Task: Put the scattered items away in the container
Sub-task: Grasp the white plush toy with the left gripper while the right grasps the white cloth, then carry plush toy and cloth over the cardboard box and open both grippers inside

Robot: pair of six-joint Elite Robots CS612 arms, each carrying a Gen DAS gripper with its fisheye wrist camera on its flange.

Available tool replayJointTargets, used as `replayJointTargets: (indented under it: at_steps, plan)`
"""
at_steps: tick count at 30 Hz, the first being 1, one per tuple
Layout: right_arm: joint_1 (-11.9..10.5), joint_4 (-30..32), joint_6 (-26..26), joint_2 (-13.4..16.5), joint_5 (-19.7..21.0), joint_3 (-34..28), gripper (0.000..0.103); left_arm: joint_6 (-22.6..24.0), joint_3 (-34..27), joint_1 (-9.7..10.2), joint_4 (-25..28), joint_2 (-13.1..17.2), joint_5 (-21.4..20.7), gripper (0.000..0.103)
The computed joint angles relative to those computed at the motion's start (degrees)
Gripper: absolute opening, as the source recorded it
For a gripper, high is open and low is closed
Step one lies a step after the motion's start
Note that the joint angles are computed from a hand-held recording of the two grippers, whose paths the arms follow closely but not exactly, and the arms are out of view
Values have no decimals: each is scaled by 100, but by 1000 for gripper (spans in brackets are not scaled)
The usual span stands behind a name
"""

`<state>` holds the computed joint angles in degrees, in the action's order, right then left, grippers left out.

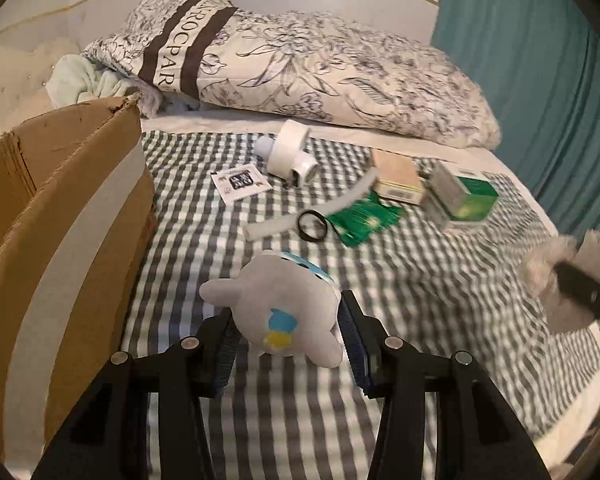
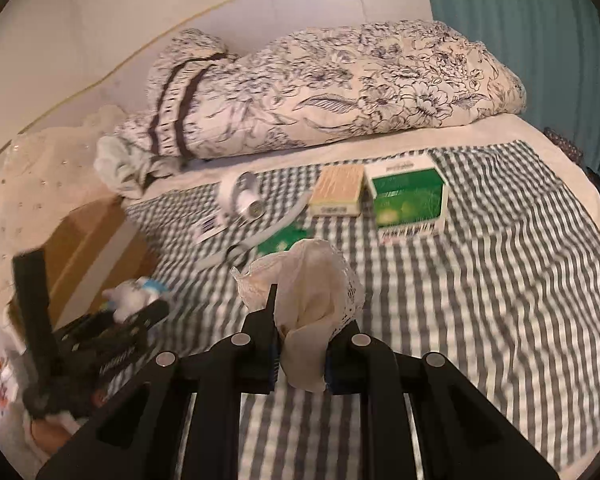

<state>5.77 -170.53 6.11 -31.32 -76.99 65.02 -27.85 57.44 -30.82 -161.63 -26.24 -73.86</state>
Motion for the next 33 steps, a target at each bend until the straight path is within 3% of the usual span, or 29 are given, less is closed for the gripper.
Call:
replayJointTargets:
  at_steps: [9,20,26,33]
  plan:
    - [126,-505,15,-535,73,939,15,190,743,-201,-176,-566,444,48]
    - [341,-654,-198,-785,64,1107,15,183,1301,-180,-786,-1051,1179,48]
    - [581,-411,-516,-677,166,679,16,-72,1669,35,-1116,-1273,1376,48]
    - [913,303,-907,-167,509,-410,16,-475,1766,356,-763,-1309,1831,48]
